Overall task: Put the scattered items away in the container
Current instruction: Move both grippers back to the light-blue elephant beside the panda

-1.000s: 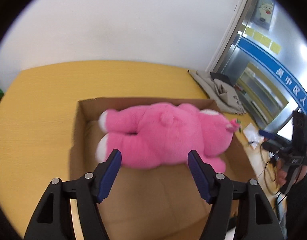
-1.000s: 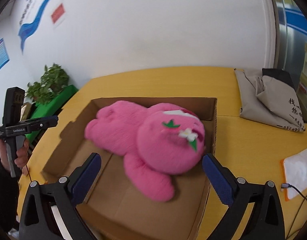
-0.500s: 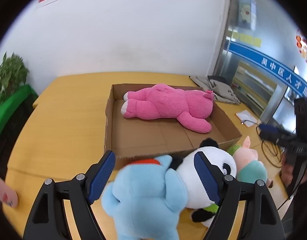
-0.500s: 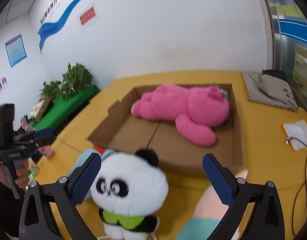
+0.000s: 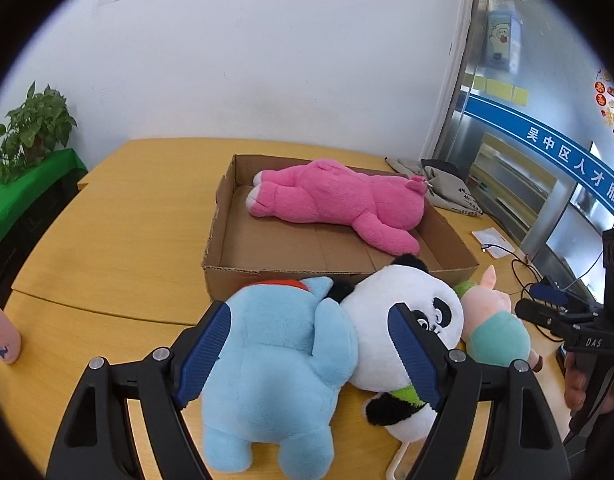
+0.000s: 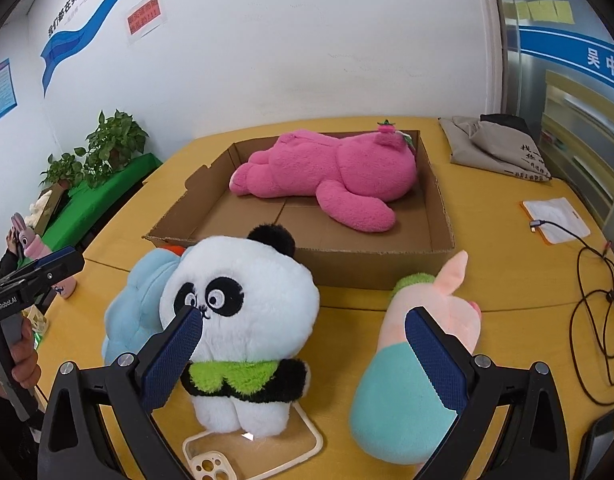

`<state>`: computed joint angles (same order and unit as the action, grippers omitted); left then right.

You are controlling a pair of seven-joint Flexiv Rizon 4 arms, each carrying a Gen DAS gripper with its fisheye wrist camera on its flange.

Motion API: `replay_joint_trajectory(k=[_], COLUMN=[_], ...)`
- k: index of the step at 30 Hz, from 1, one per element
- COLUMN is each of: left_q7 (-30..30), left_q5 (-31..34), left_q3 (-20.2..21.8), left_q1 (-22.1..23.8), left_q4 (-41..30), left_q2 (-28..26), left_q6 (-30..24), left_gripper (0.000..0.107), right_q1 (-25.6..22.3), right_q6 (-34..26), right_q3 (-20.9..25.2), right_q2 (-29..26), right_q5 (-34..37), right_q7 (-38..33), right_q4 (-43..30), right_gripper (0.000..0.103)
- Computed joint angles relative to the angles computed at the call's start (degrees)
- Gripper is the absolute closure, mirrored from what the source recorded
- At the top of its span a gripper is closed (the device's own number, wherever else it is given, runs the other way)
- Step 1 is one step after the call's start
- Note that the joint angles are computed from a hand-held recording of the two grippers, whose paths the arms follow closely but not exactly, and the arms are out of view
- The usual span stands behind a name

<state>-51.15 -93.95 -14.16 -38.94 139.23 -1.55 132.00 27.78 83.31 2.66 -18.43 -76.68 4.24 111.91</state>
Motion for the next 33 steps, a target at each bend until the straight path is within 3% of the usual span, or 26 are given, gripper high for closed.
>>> replay_joint_trajectory(k=[7, 20, 28, 31, 33], left_q7=[1.1, -0.3, -0.3, -1.8, -5.8], left_q5=[-2.6, -0.1, -1.6, -0.8, 3.0], left_q3=[-0.5, -0.2, -0.4, 0.2, 1.6], left_q1=[0.0, 0.4, 0.2, 0.6, 1.5], left_q4=[-1.0, -0.1, 0.5, 1.9, 4.3], left_q2=[-1.6, -1.6, -1.5, -0.4, 1.7], left_q6=[0.6, -3.9, -3.9, -6.8, -11.9], left_gripper=[0.026, 0.026, 0.026, 0.026, 0.026], right_q1=[0.3, 1.3, 2.0, 2.2, 2.4], right_q6=[0.8, 0.8, 1.4, 1.7, 2.2], right_q3=[-0.3, -1.4, -1.3, -0.7, -0.2], right_q2=[-0.7, -1.1, -1.4, -2.2, -2.9], right_q5=[2.6, 4.3, 3.9, 5.0, 7.4], right_q7=[-0.8, -1.1, -1.0, -3.0, -5.1], right_q4=[1.5, 2.2, 2.4, 2.4, 2.1], right_gripper=[0.0, 0.0, 0.0, 0.0, 0.0])
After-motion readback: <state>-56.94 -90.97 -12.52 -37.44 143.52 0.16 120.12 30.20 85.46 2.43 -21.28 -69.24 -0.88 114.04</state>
